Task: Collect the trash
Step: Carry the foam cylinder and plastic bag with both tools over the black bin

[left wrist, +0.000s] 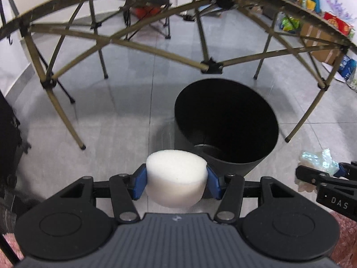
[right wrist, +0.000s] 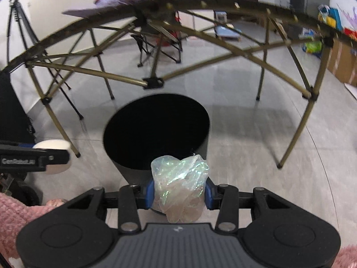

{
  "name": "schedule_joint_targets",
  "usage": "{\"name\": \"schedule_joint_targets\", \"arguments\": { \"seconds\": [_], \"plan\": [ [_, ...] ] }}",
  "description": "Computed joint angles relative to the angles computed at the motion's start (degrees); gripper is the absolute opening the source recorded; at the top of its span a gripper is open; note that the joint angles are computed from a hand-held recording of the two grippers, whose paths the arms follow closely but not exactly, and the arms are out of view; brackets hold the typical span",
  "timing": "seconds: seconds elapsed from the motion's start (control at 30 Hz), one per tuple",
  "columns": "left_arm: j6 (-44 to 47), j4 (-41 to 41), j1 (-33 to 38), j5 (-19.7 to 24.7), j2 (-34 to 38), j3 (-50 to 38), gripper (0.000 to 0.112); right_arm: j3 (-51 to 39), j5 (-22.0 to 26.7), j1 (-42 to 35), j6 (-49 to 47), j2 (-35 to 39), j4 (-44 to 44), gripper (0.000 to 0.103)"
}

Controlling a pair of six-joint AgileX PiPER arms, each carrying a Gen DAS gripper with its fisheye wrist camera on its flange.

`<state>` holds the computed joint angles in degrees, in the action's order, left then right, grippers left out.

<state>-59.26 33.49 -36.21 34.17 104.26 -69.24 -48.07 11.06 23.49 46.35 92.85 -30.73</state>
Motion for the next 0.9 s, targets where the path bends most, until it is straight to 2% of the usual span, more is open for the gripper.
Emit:
{"name": "schedule_joint_targets", "arguments": {
  "seconds": [0.37,0.9],
  "plan": [
    [5.5,-6.2,1.2,3.4,3.5,-5.3,0.056,-1.8,0.7,-2.5,-4.1,3.8,6.3,0.041],
    [12.8,-15.1,1.8,10.4,11.9,-20.3,0.056,-4.2,0.7,-6.9,0.8,7.3,2.9,0.041]
  ]
}}
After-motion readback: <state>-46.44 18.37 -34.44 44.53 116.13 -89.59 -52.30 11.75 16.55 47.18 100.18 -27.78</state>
